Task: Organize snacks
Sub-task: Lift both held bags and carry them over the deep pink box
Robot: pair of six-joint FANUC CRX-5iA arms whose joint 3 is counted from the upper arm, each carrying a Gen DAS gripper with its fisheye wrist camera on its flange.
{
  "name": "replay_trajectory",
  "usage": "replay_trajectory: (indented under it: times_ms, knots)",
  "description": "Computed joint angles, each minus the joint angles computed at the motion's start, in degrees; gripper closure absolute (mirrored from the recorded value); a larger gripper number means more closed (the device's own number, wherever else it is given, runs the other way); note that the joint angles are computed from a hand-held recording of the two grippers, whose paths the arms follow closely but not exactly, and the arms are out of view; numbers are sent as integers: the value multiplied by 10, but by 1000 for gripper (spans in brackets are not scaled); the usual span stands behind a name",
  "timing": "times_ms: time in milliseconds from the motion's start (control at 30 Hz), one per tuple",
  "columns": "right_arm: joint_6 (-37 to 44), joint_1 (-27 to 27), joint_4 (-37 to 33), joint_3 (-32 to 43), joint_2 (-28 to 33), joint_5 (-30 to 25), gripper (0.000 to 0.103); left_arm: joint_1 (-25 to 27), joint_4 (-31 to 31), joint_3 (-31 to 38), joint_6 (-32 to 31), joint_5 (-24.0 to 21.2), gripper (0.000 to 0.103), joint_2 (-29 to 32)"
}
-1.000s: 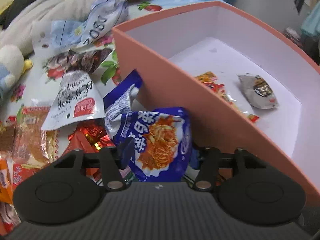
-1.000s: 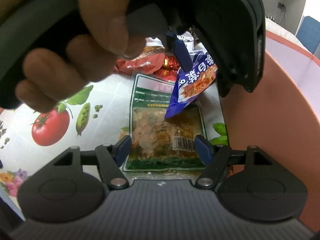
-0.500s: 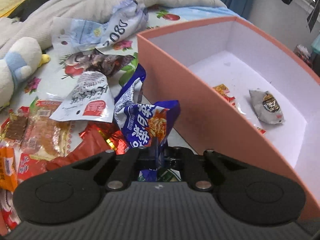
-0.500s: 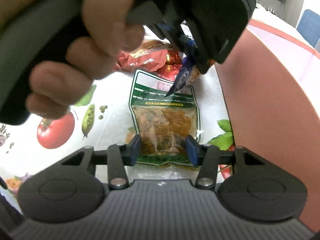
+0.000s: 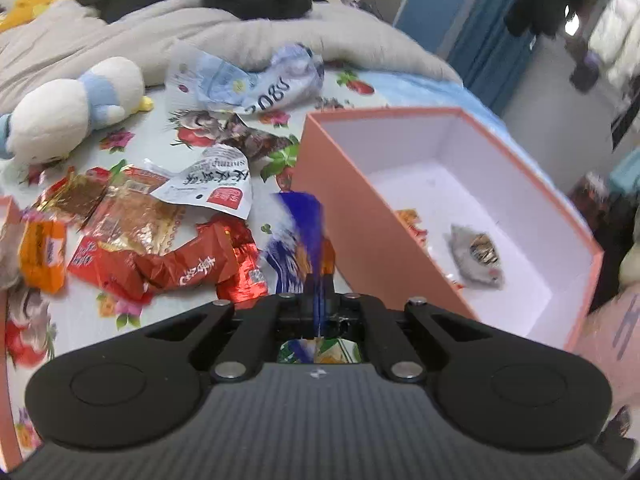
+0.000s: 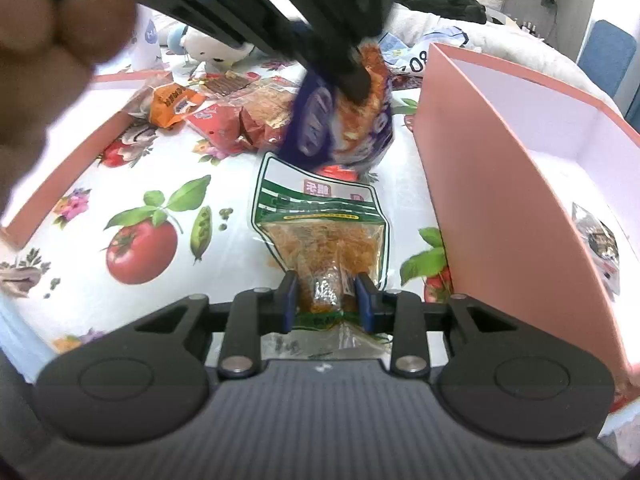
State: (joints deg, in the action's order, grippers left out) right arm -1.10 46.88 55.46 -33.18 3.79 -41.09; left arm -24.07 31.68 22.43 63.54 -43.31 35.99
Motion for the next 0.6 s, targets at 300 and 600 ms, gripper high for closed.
replay_trajectory:
  times_ms: [300, 600]
  knots:
    - [3, 20, -23, -18, -42, -1, 69, 7, 27, -102, -7, 49, 103, -85]
    - [-14, 49, -39, -32, -81, -24, 70, 15, 41, -207, 7, 93, 103, -173]
